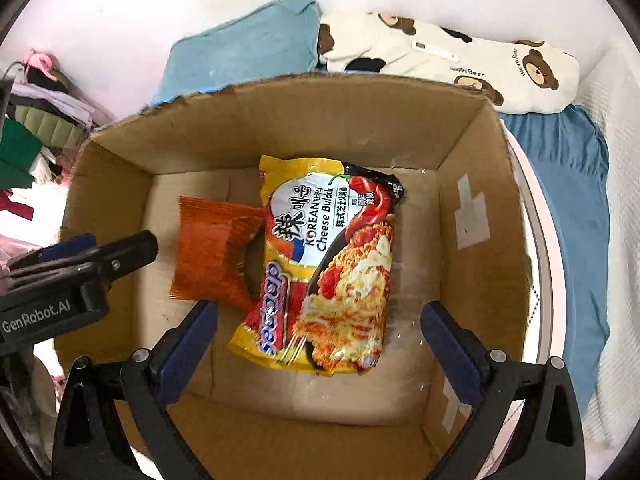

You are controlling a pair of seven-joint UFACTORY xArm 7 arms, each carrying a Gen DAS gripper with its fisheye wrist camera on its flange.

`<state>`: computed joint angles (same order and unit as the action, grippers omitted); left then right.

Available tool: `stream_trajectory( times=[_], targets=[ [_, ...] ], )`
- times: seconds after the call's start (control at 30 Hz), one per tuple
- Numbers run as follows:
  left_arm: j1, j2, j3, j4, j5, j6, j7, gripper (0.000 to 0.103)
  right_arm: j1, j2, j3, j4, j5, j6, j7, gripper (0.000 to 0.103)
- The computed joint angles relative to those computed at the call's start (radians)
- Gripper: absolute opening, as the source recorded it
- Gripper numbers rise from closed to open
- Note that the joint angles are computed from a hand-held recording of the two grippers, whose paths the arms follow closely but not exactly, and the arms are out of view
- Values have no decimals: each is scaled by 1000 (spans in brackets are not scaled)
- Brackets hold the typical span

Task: Organize snacks
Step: 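Carry both packets into the cardboard box and open both tools, then grasp the yellow GUOBA bag with left tool while right tool grasps the clear bread bag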

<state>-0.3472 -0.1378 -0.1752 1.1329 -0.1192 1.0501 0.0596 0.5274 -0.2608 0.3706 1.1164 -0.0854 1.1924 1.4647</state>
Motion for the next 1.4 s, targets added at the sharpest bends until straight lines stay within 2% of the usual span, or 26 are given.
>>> stream_trajectory(
  times=[0.2,0.47,0.6,0.7,0.73,0.77,0.83,0.87,1.03,1.1,1.17,1.2,1.4],
  targets=[
    [6,-143,21,-95,-31,-32,44,89,12,4,43,61,-74,68,72,103],
    [16,-331,75,-176,-121,35,114,89,60,22,115,168,-172,145,209,103],
    [52,-434,124,-247,-133,144,147,89,99,19,164,179,-207,144,339,103],
    [104,-460,182,-333,-160,290,130,89,137,28,214,166,-230,132,479,103],
    [125,-452,201,-361,-171,339,125,89,150,32,231,155,-242,124,539,99],
    [151,-443,217,-397,-177,378,115,89,166,40,244,143,-246,111,592,86],
    [201,-427,236,-464,-194,418,94,87,199,48,245,105,-234,57,664,78],
    [229,-408,241,-492,-201,429,70,86,215,52,252,73,-233,6,725,78],
    [291,-343,241,-549,-289,397,9,86,292,141,260,28,-264,-116,913,78],
    [292,-334,218,-572,-297,356,-13,86,321,191,259,26,-297,-154,995,78],
    [276,-354,189,-603,-281,309,-7,81,351,242,247,27,-320,-201,1049,78],
    [265,-366,178,-614,-262,292,4,72,365,263,238,29,-329,-223,1068,78],
    [186,-541,147,-691,-116,248,193,66,457,381,178,101,-364,-240,1097,78]
  ],
)
